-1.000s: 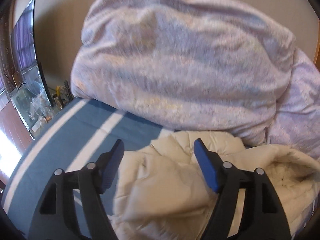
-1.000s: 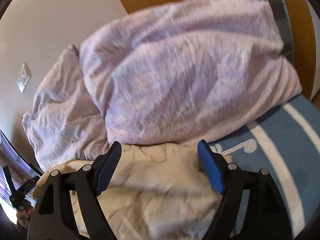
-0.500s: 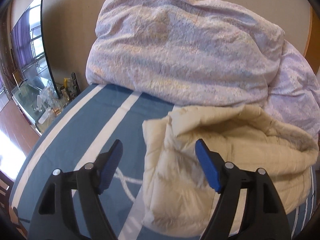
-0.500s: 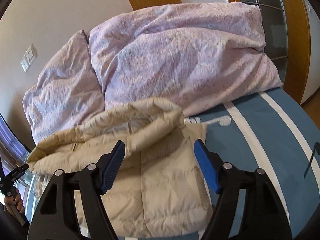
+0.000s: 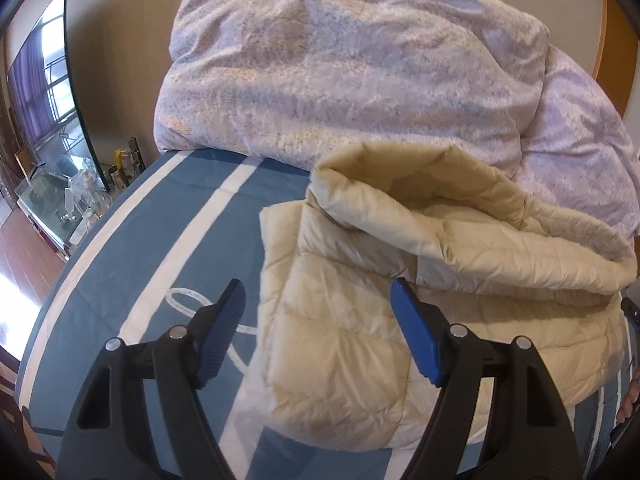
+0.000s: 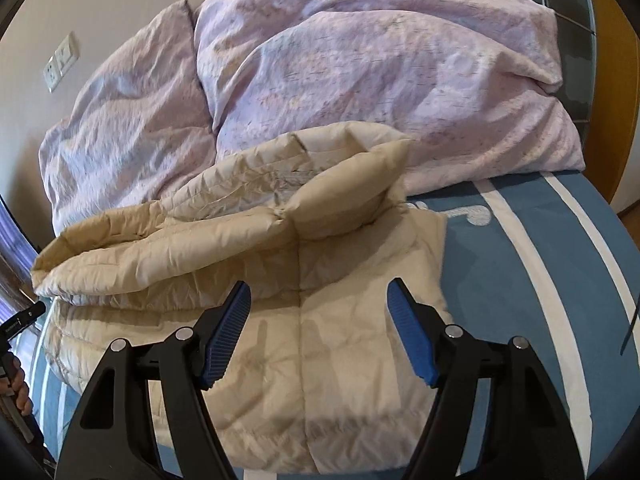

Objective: Fold large clothes
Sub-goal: 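Lift the hem and fold it toward the collar with both grippers, then release the hem and press the folded jacket flat with both grippers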

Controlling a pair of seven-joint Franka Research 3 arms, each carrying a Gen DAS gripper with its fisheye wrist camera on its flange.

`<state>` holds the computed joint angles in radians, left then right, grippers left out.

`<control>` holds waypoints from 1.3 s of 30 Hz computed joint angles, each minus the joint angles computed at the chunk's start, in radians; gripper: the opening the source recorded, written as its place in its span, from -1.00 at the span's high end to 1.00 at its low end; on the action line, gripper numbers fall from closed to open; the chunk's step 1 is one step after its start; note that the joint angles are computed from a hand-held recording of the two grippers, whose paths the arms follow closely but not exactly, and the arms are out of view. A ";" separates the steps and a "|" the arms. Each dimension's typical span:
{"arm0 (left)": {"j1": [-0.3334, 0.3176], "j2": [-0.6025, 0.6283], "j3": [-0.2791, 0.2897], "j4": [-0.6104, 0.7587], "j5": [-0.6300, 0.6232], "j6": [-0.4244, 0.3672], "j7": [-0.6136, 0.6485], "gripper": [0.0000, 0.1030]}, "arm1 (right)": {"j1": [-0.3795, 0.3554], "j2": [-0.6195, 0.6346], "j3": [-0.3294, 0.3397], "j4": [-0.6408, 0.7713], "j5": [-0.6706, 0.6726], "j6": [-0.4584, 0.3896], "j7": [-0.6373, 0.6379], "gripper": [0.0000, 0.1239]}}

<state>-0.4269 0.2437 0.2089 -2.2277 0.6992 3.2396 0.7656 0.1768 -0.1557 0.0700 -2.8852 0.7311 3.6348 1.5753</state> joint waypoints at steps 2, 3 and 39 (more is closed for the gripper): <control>-0.018 0.023 0.005 0.029 0.002 -0.018 -0.008 -0.46 | -0.007 0.034 0.017 0.038 0.044 0.000 -0.049 -0.17; -0.026 0.034 0.008 0.045 0.006 -0.026 -0.016 -0.46 | -0.008 0.049 0.019 0.057 0.063 0.000 -0.073 -0.17; 0.046 0.357 -0.105 0.487 0.230 -0.258 -0.272 -0.65 | 0.065 0.400 -0.110 0.412 0.432 0.001 -0.450 -0.26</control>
